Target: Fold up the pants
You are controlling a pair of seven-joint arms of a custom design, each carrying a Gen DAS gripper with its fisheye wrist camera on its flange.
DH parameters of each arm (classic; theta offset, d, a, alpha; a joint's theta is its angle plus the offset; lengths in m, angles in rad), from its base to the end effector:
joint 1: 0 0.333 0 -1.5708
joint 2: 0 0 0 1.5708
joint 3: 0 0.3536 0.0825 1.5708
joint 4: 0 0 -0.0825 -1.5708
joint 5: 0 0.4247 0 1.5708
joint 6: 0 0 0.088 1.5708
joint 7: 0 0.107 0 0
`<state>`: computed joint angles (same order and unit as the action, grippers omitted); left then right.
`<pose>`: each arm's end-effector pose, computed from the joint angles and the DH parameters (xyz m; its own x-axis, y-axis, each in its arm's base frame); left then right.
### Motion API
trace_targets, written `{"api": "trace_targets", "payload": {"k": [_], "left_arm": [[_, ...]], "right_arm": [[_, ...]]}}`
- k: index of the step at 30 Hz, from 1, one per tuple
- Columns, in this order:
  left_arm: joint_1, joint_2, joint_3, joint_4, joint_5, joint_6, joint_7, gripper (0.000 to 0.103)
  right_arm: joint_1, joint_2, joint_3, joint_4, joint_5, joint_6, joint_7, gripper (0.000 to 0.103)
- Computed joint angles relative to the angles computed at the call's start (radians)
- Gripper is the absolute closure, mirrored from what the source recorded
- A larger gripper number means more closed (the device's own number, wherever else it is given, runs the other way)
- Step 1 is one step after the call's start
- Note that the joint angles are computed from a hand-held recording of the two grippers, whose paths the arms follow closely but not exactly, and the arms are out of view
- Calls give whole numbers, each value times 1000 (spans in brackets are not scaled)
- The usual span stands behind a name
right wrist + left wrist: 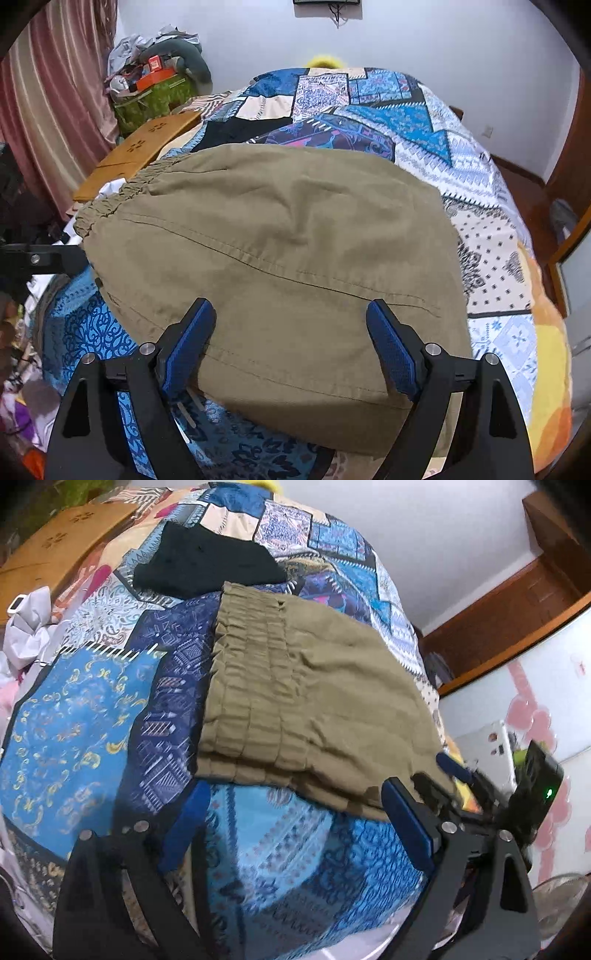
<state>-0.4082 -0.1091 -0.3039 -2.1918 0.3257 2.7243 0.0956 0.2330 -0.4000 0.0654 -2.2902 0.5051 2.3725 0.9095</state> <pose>0.4346 -0.3975 0.5192 0.3176 -0.7988 0.5109 -0.7653 -0.5341 -0.3593 0.4711 0.1545 0.5825 0.6516 -0.7509 -0.1073 -0.6575 -0.4887 -0.5735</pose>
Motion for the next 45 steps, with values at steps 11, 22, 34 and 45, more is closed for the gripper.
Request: {"api": "trace_targets", "payload": {"k": [11,22,34,45], "left_arm": [[44,91,5,104,114,-41,-99,55],[-34,121,-32,307,452,-559,-92,70],[-115,188,-40,486,668,-807,63,75],[-84,286,-4,607,450,-428,215,78]], "right_arm": [[4,0,-9,0,23,-25,-26,18],[-12,23,-46,77,87,-162,3,20],[-50,1,-26,20,6,-100,54,19],[-46,7,-39,23,41,-110,36,14]]}}
